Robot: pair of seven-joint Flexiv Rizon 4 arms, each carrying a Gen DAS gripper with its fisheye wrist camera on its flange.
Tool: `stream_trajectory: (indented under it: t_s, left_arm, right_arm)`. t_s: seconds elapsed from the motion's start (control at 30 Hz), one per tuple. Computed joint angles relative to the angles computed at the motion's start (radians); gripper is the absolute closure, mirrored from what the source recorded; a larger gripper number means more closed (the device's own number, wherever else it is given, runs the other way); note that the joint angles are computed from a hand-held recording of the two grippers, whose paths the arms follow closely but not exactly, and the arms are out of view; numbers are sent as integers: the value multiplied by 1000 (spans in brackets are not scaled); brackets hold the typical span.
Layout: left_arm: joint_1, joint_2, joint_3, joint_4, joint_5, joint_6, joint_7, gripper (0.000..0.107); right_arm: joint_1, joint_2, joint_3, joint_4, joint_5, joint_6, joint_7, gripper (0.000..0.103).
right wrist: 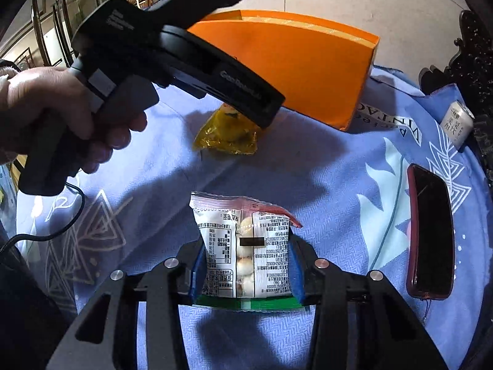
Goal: Organize snacks
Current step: 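Grasp the yellow soft-bread pack with the left tool while the right tool holds its bag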
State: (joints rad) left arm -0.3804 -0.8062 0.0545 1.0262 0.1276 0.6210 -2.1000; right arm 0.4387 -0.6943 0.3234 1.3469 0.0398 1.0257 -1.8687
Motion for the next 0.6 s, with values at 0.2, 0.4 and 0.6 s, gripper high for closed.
stream_trajectory:
  t_s: [0.2, 0.4, 0.6]
  left_arm:
    - [6, -32, -8, -14, -7, -3, 20, 8]
    - [-11, -27, 10, 28, 32, 82, 44, 8]
    - [-24, -8, 27, 85, 59, 170, 31, 8]
  right_arm:
    - [8, -19, -17, -25, -5, -6, 39, 59]
    - [14, -36, -26, -52, -16, -30, 77, 59]
    - [21, -43, -33, -64, -20, -26, 111, 59]
